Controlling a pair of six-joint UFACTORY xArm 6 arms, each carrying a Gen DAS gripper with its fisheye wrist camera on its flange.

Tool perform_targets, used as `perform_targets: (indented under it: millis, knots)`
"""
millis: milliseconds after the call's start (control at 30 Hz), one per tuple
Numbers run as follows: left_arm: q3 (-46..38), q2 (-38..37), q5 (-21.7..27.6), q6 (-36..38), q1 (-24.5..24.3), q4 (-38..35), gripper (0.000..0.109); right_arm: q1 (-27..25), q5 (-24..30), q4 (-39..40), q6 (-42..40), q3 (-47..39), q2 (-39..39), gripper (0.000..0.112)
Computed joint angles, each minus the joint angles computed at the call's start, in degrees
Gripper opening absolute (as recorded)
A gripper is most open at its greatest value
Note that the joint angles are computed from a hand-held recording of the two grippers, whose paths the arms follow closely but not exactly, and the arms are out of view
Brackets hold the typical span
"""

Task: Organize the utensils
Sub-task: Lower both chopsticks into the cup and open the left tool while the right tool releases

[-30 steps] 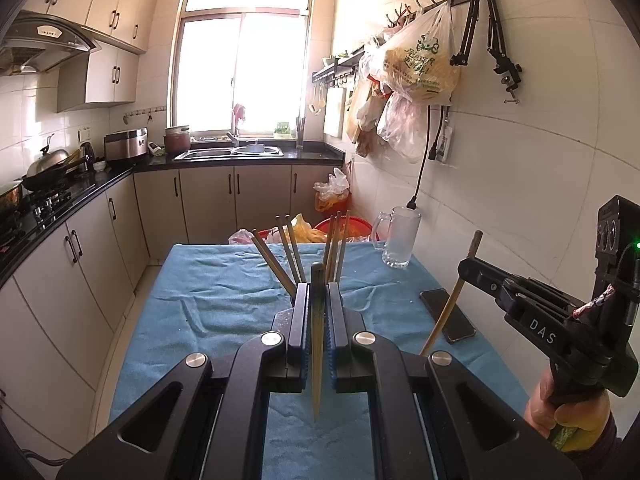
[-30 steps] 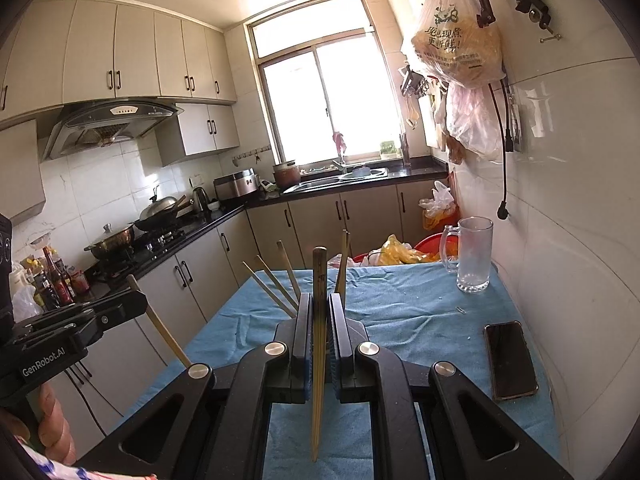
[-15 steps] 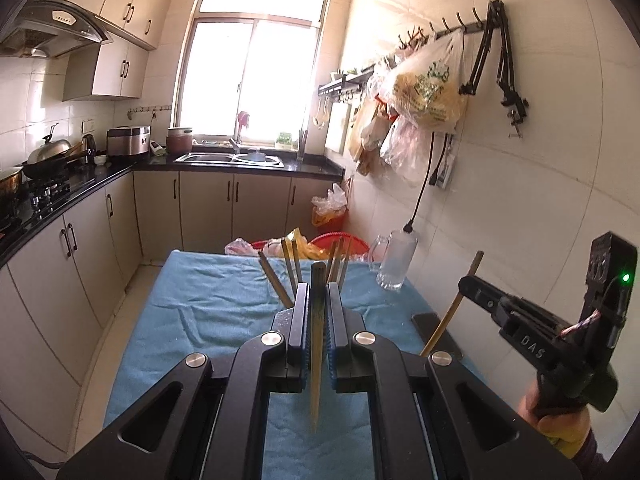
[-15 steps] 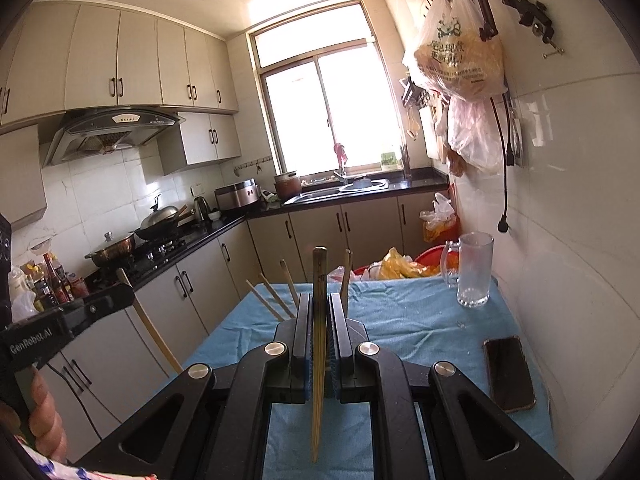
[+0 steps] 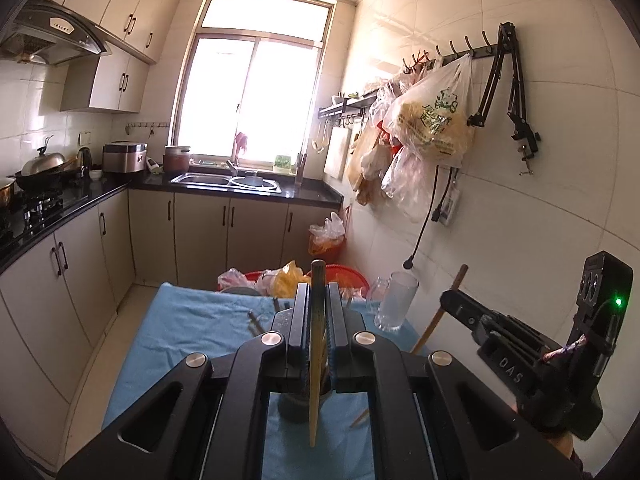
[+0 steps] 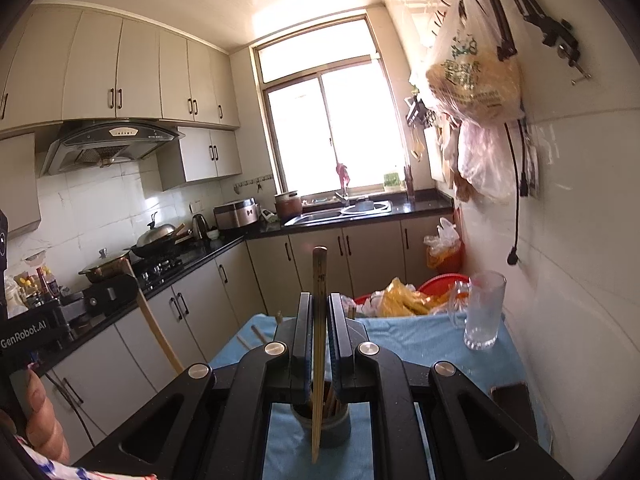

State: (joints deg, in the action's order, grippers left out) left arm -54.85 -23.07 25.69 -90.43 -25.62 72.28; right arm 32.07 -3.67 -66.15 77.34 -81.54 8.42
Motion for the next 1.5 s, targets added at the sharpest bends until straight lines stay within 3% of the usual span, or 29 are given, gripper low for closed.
perform_targets:
  millis: [233, 367, 633, 900, 1133, 1300, 1500]
  knots:
    - [-7.3, 7.3, -2.0, -3.9, 2.8, 4.9, 0.007, 0.1, 0.3, 9.0, -8.4, -7.9, 7.5, 0.008]
    - [-10.8, 11.5, -4.0, -6.1, 5.0, 6.2, 0.007, 0.7, 0.4, 20.6, -19.2, -10.7, 11.4, 0.008]
    - [-14.4, 17.3, -5.2, -7.3, 6.5, 8.4, 0.007, 1.4, -0.3, 34.4, -31.6, -13.2, 16.2, 0.008]
    - [-14.8, 20.0, -6.4, -8.8, 7.4, 10.6, 0.007, 2.1, 0.3, 41.2, -38.0, -14.2, 18.7, 0.008]
    - [-13.6, 21.1, -6.8, -7.4, 7.9, 9.1, 0.007, 4.6, 1.4, 62.0, -57.4, -14.6, 21.1, 0.008]
    - [-12.1, 21.3, -7.3, -7.1, 8.2, 8.3, 0.007, 5.9, 2.5, 70.9, -65.8, -15.0, 22.4, 0.008]
    - [-9.9, 21.3, -8.0, -7.5, 8.8, 7.6, 0.007, 6.3, 3.3, 74.0, -68.6, -14.8, 23.2, 0.008]
